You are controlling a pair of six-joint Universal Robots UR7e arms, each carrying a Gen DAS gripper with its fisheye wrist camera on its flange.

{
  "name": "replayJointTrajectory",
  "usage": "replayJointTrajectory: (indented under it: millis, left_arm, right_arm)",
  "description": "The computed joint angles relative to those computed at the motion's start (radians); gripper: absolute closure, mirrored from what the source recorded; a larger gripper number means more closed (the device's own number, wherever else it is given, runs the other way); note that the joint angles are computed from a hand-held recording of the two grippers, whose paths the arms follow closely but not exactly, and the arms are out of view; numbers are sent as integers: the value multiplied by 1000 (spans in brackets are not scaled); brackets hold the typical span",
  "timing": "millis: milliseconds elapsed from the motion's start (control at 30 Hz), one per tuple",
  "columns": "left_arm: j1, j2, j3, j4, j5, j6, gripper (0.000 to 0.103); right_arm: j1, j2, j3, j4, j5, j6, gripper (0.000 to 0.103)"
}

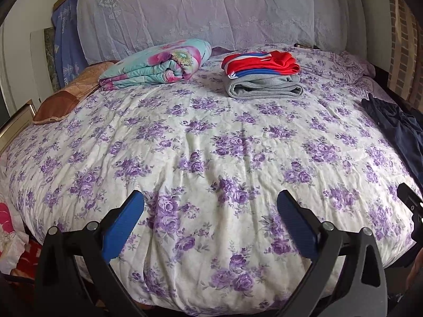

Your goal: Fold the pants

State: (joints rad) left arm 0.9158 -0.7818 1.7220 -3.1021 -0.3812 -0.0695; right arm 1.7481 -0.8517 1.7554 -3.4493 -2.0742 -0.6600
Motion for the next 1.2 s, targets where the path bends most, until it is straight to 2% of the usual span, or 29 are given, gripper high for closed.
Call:
replayJointTrajectory:
  millis: [233,433,567,633,767,867,967,1100,1200]
  left_arm:
    - [-1,6,-2,-15,7,15,5]
    - [-8,20,-3,-90,22,89,5]
    - [-8,14,-1,-88,17,81,5]
    - [-6,7,2,-73,9,67,5]
    - [7,-26,5,57,-57,-14,5]
    - [10,-30,-3,104,-68,-32,5]
    - [8,-21,-12,106,-44,-35,5]
    - [-2,6,-19,17,0,48,5]
    - [-3,-3,-18,39,-13,35,5]
  right_arm:
    - [1,-1,2,0,-1,2,4]
    - [0,-1,6,-10,0,-5,4]
    - [1,-1,7,-13,2,-7,4]
    - [1,-1,6,-10,1,-7,4]
    - [3,-4,5,6,3,-13,4]
    - [5,-5,6,7,6,-22,4]
    - [6,-6,6,6,6,-24,4]
    - [6,-6,7,6,7,-24,4]
    - [7,-6,7,5,8,-27,4]
